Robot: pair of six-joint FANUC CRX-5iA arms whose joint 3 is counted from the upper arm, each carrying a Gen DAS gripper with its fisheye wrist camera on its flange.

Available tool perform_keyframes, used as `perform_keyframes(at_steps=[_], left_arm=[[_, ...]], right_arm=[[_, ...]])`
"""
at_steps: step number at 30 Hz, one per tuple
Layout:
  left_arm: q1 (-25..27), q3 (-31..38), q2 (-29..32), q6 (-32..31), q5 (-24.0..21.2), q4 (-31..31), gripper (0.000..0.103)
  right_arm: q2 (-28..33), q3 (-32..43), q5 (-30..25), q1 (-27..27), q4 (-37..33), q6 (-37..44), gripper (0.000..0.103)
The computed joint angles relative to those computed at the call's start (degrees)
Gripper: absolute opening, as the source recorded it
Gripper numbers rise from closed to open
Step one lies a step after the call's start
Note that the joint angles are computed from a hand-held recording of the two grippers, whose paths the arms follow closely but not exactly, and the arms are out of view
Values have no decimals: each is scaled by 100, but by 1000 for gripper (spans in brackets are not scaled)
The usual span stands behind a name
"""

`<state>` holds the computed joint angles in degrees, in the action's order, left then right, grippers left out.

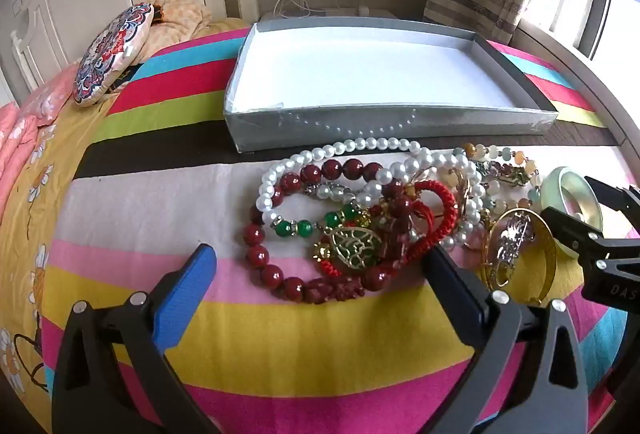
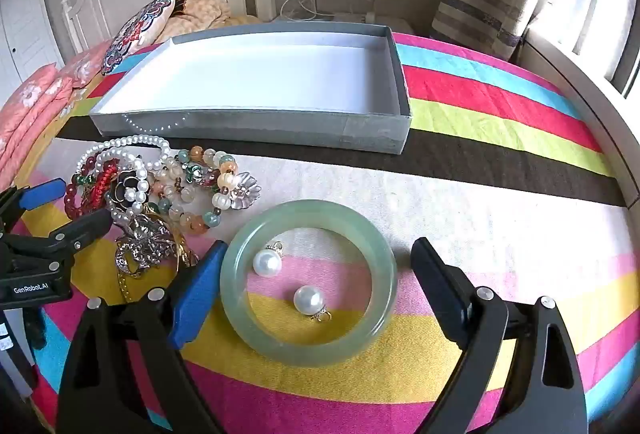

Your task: Organize jewelry

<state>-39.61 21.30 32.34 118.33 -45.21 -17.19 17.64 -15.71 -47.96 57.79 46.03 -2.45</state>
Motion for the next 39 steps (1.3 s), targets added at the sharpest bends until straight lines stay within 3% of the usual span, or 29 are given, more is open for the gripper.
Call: perform_keyframes(at_steps=[9, 12, 15, 17, 20, 23, 25, 27, 30, 34, 39], left_arm=[[-23, -2, -32, 84, -124, -7, 101], [-126, -121, -167, 610, -295, -229, 101], [-205, -1026, -814, 973, 385, -292, 101], [-583, -1474, -1318, 1777, 672, -1160, 101], [-1254, -1642, -1741, 2857, 415, -2461, 101], [-2001, -1688, -2035, 3890, -273, -3636, 101], [-2367, -1646, -2118, 4230, -767, -4128, 101], [-2536, -1633, -2209, 4275, -921, -4272, 101], [-2636, -1754, -2402, 4298, -757, -4308, 101], [-2810, -1698, -2350, 4380, -999, -4492, 101], [-2790, -1667, -2319, 4363, -972, -4418, 101]], right_arm=[[46, 164, -163, 58, -242, 90, 88], [-141, -43, -282, 277, -248, -177, 88], [-531, -675, -298, 690, 604, -1316, 88], [-671, -870, -547, 1040, 905, -1578, 88], [-827, -1015, -1006, 1554, 1154, -1827, 88], [-969, -1085, -1480, 1969, 1365, -2087, 88], [-1006, -1072, -1829, 2164, 1498, -2131, 88], [-1061, -1123, -2003, 2291, 1614, -2199, 88], [-1112, -1143, -2050, 2395, 1644, -2258, 88], [-1062, -1110, -2041, 2446, 1594, -2198, 88], [-1076, -1126, -2007, 2445, 1630, -2292, 88]])
